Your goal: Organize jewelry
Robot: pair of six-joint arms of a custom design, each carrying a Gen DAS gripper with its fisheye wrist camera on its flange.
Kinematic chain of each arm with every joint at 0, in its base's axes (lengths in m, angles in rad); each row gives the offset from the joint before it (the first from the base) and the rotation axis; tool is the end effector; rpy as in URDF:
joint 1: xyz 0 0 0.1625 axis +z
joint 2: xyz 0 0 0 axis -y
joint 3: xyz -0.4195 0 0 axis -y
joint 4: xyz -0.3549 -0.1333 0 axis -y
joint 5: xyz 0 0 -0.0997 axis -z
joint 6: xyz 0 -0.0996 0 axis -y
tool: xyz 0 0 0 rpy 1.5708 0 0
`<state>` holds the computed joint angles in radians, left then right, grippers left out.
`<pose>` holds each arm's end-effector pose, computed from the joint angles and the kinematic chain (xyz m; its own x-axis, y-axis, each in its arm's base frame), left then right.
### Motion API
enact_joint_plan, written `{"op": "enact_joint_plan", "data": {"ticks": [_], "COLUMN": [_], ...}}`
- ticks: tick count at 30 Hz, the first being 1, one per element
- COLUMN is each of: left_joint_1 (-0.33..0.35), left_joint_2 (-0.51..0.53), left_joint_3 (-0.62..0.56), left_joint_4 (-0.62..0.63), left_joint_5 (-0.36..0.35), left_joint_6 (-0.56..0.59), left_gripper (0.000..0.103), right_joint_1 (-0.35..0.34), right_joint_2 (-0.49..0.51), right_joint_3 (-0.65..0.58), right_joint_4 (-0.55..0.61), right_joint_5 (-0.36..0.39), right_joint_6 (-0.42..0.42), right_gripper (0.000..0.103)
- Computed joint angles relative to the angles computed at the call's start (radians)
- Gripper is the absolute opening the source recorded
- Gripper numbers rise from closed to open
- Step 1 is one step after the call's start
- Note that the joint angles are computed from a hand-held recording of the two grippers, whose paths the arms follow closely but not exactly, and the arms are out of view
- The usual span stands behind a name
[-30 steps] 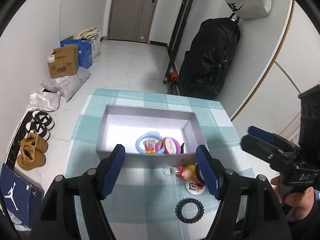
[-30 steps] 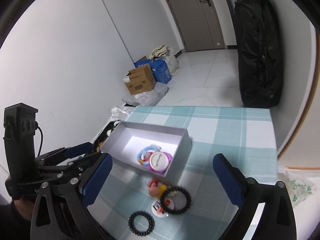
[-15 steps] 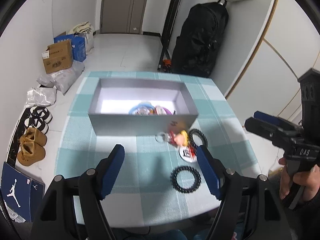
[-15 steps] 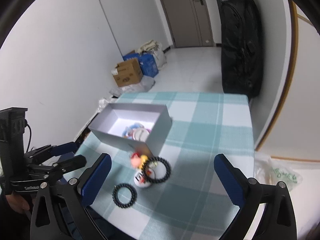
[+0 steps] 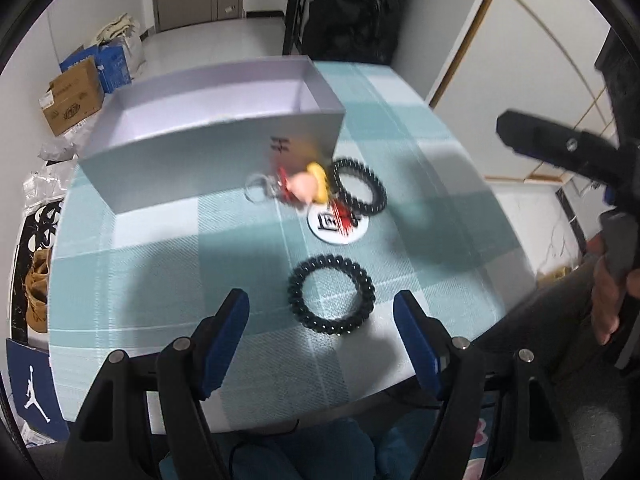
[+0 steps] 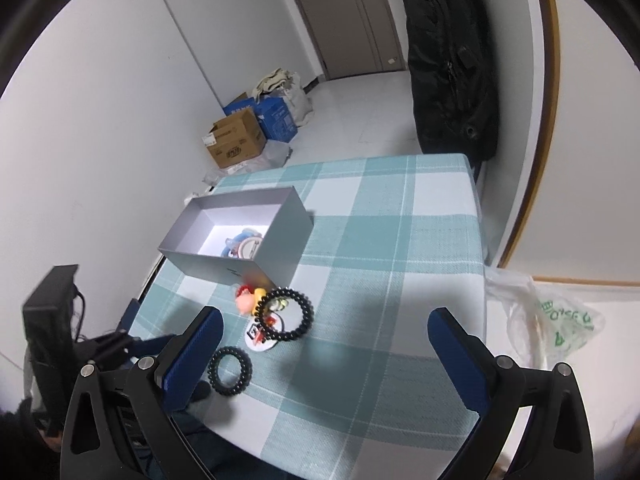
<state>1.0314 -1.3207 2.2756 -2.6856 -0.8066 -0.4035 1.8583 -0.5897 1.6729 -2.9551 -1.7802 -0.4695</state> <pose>-0.0416 -0.4631 0.2241 -0.8208 -0.0785 -0.5658 0.2009 0.8875 -0.4147 0.2892 -0.5809 0.0188 -0.7296 -0.6090 0.3112 -0.6738 0.7180 -0.1747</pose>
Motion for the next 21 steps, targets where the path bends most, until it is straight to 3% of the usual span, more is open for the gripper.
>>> {"op": "enact_joint_plan", "data": {"ticks": [3, 7, 15, 21], "left_joint_1": [-0.001, -0.02, -0.022, -0.02], "left_joint_2": [0.017, 0.04, 0.057, 0.058], "left_joint_3": [-0.005, -0.005, -0.011, -0.016], "left_joint_4": [-0.007, 0.016, 0.078, 0.087], "left_joint_5": [-0.005, 0.065, 0.112, 0.101], "left_joint_6": [0.006, -0.007, -0.034, -0.026], "left_gripper": [0.071, 0.071, 0.071, 0.066], "right_joint_1": [0.001, -0.003, -0.017, -0.02], "right_joint_2": [0.003, 0.001, -0.004, -0.004], "right_joint_3": [-0.004, -0.006, -0.019, -0.025], "right_joint_4": [0.007, 0.005, 0.031, 0.04], "right_joint_5": [-0.013, -0.016, -0.005, 0.002], "right_joint_6": [0.0, 0.01, 0.059, 0.068], "right_gripper": [0.103, 0.103, 0.103, 0.103]}}
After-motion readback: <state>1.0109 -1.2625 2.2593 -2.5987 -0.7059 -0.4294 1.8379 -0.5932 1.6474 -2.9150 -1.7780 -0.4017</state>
